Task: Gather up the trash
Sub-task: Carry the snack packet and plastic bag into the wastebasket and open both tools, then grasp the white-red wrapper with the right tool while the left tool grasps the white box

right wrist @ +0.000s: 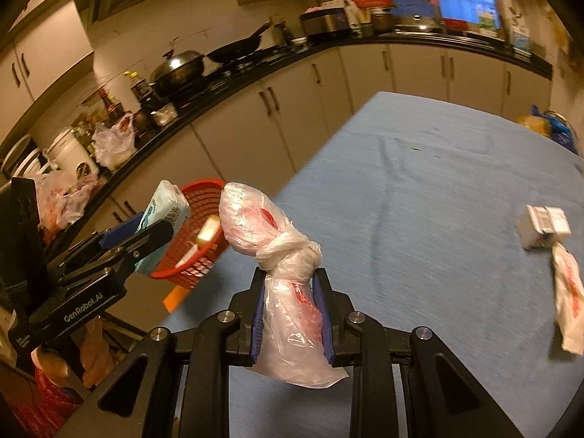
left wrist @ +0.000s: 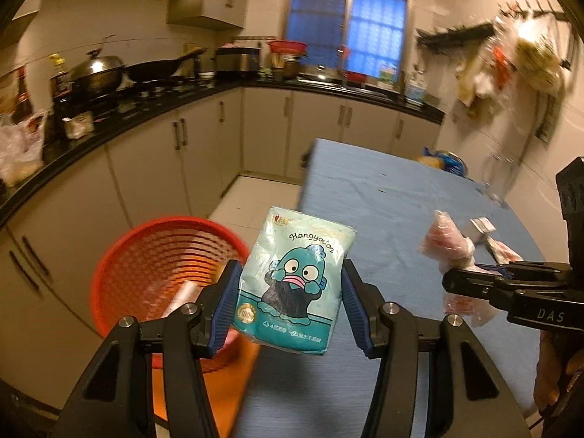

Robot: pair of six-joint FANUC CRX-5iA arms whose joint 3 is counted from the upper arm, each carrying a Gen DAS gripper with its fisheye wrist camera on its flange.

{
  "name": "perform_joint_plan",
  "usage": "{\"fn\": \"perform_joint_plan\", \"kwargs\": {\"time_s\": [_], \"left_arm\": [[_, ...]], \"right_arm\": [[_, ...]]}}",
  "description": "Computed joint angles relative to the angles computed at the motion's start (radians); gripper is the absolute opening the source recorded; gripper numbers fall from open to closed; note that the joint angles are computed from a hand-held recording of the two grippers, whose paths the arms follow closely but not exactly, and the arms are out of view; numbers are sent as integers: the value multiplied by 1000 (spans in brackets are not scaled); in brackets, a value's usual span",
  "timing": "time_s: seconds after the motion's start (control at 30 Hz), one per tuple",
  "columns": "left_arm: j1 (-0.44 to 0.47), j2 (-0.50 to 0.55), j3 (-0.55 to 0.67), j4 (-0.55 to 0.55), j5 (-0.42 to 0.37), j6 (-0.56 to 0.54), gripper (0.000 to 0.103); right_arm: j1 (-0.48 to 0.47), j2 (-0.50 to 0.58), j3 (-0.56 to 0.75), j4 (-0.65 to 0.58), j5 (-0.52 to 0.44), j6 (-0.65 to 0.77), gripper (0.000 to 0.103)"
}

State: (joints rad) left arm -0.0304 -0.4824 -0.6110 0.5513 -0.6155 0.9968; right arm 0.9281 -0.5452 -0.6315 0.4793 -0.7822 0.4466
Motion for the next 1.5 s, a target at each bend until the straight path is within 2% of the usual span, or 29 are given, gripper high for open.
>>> {"fn": "perform_joint_plan", "kwargs": {"time_s": [0.23, 0.37, 0.53, 0.67, 0.93, 1.0, 1.13, 1.23, 1.5], "left_arm": [[175, -8, -23, 61, -25, -78, 53], [235, 22, -23, 72, -33, -94, 53], [266, 80, -24, 85, -28, -114, 53], [274, 120, -20, 81, -30, -120, 53], [284, 168, -29, 116, -19, -164, 54], [284, 174, -25, 120, -25, -168, 54], [283, 173, -32, 138, -19, -182, 59], [282, 168, -35, 141, -20, -173, 59], [278, 142, -36, 151, -27, -172, 62]], "right_arm": [[-14, 157, 137, -94, 72, 121, 27], [-31, 258, 247, -217, 107, 233, 27], [-58, 384, 373, -351, 120, 341, 28], [-118, 502, 505, -516, 97, 455, 28], [-163, 671, 664, -591, 57, 499, 30], [-171, 700, 693, -601, 43, 512, 34], [-180, 724, 723, -617, 27, 533, 42], [-179, 714, 712, -607, 39, 533, 43], [-171, 595, 598, -576, 99, 499, 43]]}}
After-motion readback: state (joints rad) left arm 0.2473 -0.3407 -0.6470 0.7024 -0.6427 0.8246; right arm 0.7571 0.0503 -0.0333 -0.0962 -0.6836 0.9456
